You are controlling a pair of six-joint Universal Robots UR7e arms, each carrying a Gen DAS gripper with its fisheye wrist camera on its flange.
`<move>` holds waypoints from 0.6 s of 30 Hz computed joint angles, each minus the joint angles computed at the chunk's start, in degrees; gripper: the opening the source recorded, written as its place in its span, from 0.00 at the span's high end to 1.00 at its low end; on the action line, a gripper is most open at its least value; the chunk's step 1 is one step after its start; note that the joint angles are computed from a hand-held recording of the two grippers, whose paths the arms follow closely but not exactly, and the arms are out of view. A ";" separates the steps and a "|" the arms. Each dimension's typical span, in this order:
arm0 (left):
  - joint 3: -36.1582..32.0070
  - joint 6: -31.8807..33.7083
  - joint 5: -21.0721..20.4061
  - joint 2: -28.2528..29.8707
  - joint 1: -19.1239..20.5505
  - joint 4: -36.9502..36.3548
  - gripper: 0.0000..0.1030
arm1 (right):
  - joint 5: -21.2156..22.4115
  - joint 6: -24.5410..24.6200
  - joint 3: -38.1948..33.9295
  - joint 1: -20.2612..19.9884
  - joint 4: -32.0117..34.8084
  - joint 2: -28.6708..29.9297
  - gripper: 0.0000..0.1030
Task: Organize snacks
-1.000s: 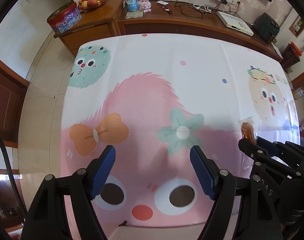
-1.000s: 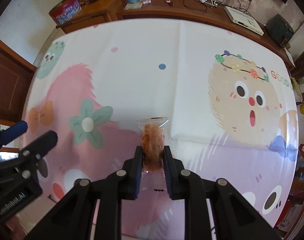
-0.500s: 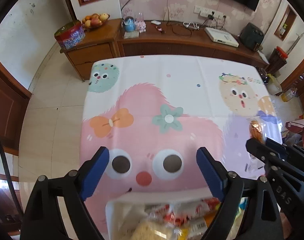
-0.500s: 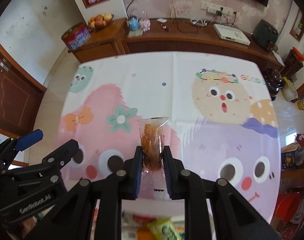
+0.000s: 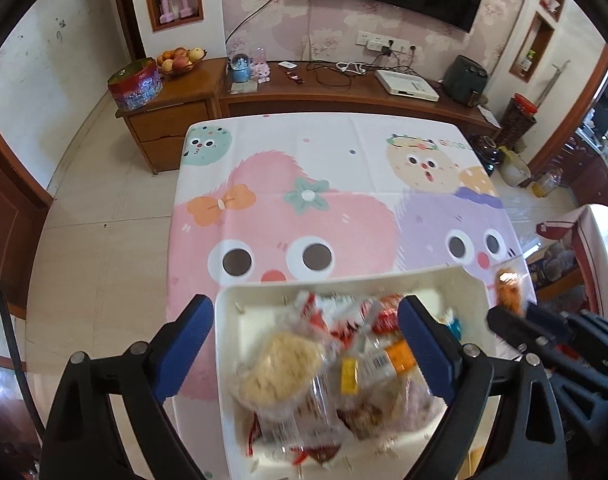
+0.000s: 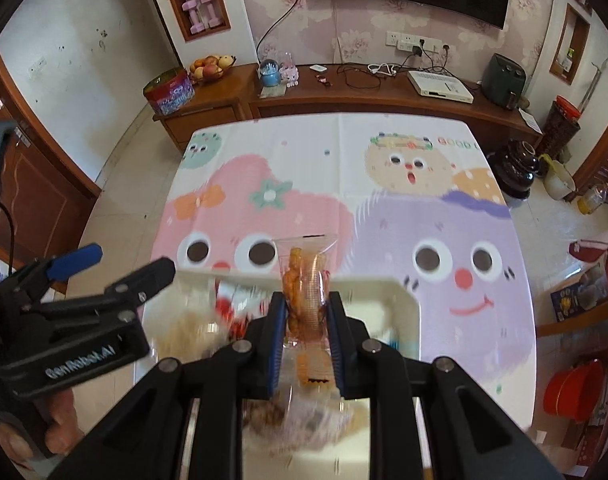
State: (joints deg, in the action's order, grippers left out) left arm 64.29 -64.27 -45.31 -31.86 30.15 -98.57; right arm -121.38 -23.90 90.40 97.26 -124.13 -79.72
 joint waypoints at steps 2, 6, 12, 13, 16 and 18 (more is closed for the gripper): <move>0.92 0.30 0.21 -0.51 -0.90 -0.48 0.10 | -0.16 0.10 1.84 0.07 0.41 -1.70 0.80; 1.49 0.41 0.60 -1.03 -2.54 0.28 0.10 | -0.68 -0.37 5.18 0.24 0.02 -4.63 0.79; 0.53 -2.53 1.03 -1.24 -4.17 4.68 0.10 | -0.42 -2.65 7.20 0.55 -0.79 -6.98 0.72; 0.40 -2.71 0.88 -1.27 -4.24 5.02 0.10 | 0.19 -2.61 7.14 0.47 -0.50 -7.36 0.67; -0.10 -3.87 0.72 -1.25 -4.95 6.75 0.10 | 2.10 -2.65 6.81 0.24 0.42 -8.58 0.63; -0.40 -4.68 0.45 -1.26 -5.35 7.48 0.10 | 2.55 -2.52 6.48 0.25 0.68 -9.03 0.63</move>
